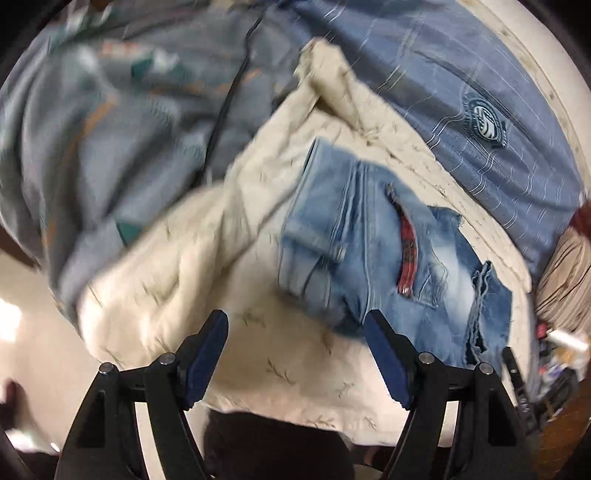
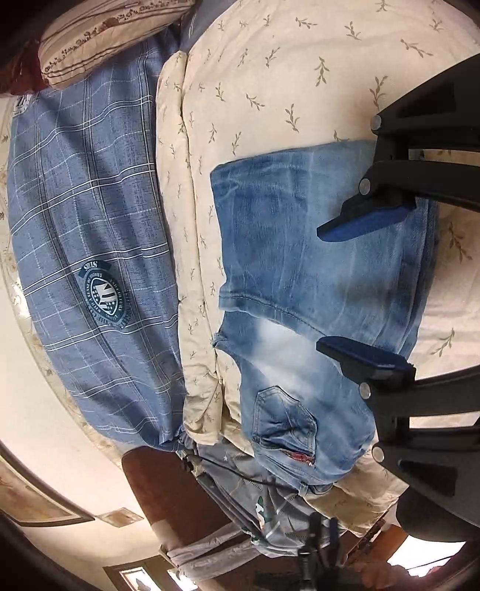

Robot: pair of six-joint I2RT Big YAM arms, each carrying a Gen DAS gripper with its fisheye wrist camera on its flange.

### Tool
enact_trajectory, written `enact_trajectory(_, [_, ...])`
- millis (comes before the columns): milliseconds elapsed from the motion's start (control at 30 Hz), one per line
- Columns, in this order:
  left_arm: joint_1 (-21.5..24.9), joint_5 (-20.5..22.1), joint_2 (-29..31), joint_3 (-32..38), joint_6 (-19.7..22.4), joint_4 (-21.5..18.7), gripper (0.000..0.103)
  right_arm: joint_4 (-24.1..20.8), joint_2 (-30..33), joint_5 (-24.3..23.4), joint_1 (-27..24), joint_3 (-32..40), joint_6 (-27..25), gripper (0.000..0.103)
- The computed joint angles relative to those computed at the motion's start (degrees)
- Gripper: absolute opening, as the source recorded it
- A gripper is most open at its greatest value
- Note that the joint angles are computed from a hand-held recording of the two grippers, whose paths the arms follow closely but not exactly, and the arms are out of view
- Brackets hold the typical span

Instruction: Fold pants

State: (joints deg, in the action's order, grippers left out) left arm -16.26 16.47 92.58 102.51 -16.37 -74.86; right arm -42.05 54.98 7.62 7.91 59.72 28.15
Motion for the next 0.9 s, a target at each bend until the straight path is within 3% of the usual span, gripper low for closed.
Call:
enact_trajectory(133, [0.24, 7.23, 0.87, -1.22, -5.07, 0.97, 0.076, -0.13, 0.20, 0.33, 0.74, 0.09, -0.08, 0.057])
enact_trajectory(233, [-0.38, 6.59, 2.11, -0.31, -7.61, 2.70, 0.076, -0.16, -0.33, 0.94, 1.10, -0.17, -1.21, 0.057])
enact_trajectory(333, [-0.41, 8.58, 3.60, 0.82, -9.88, 3.79, 0.076, -0.55, -1.17, 0.71, 0.33, -0.50, -1.22, 0.057])
enact_trajectory(467, [-0.84, 10.15, 6.00, 2.04, -11.37, 3.18, 0.076, -0.65, -2.21, -1.71, -2.29, -1.10, 0.50, 0.057])
enact_trajectory(700, [-1.62, 9.56, 7.58, 1.93, -14.94, 4.06, 0.066, -0.30, -1.99, -3.70, -3.80, -0.91, 1.92, 0.057])
enact_trajectory(900, [-2.31, 7.11, 7.83, 2.75, -14.47, 4.41, 0.053, -0.17, -1.38, -3.53, -3.03, -0.56, 0.81, 0.057])
